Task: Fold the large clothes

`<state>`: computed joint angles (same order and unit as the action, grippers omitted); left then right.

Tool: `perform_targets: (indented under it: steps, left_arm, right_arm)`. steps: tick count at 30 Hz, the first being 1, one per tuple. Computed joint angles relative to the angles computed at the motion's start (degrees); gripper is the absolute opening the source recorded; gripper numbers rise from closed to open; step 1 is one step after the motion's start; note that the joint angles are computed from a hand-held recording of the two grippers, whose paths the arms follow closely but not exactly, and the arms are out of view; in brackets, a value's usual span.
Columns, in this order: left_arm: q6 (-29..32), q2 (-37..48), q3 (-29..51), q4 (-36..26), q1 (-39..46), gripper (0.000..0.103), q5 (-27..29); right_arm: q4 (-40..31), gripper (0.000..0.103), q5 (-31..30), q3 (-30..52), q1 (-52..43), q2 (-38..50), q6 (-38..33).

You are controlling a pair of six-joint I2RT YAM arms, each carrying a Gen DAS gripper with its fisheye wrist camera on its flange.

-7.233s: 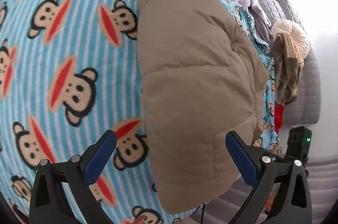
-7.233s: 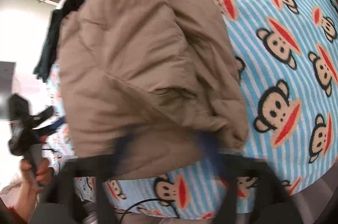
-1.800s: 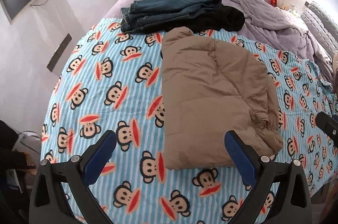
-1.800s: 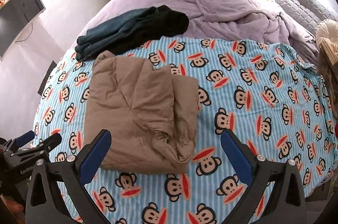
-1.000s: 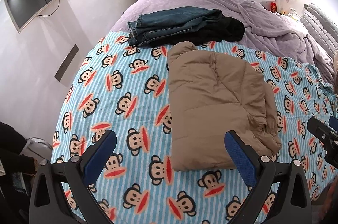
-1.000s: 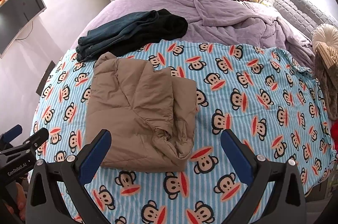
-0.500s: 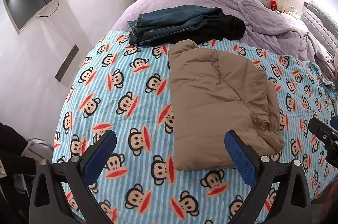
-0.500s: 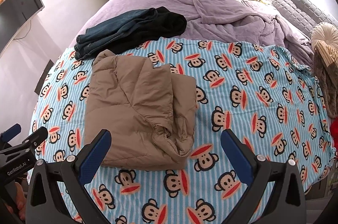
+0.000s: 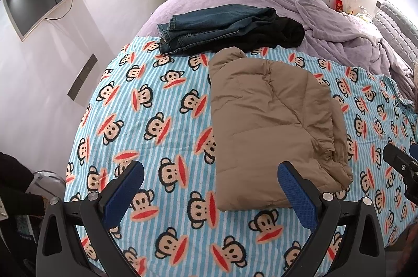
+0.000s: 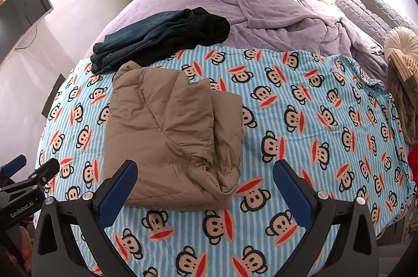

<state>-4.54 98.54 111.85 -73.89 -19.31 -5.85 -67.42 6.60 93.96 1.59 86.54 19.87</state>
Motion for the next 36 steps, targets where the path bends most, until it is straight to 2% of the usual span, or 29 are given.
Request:
perform_targets:
  steps: [36]
  left_arm:
    - [0.76, 1.47, 0.07, 0.25, 0.67, 0.102, 0.40]
  right_arm:
    - [0.33, 0.103, -0.14, 0.60, 0.03, 1.01, -0.35]
